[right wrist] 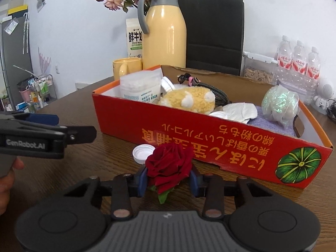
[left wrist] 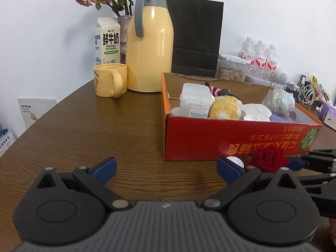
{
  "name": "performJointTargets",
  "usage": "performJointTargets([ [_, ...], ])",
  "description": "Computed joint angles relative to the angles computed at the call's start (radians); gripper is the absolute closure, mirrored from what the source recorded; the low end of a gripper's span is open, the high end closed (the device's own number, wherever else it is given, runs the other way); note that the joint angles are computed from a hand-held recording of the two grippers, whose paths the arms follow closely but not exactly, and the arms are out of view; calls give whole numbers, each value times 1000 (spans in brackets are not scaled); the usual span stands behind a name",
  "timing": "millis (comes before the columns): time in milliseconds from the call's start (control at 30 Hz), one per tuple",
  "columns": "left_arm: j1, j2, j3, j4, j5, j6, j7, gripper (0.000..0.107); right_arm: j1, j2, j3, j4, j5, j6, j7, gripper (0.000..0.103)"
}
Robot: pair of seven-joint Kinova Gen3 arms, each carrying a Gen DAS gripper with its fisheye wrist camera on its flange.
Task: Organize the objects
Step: 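Grasp the red rose with the right gripper while the left grasps the small white cap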
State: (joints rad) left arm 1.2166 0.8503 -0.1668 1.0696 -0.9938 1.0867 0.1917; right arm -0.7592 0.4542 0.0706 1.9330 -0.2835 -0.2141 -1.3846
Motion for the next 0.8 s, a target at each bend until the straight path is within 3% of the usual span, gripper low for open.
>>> performJointTargets([
  [333,-20,44,15,-87,36,-10,-128,4,90,-41,-84,86,15,-136,-8,65],
  [567,-33,134,0,-272,107,14,-281,5,133,-65,-105,137,-10,-195,-4,65],
  [733,-45,193,-20,-405,181,52,-365,13,160,-77,-114,167,-26,-230,-2,65],
  [800,-53,213,-24,-453,212,71,-388,20,170,-82,-119,180,-29,-248,-4,65],
])
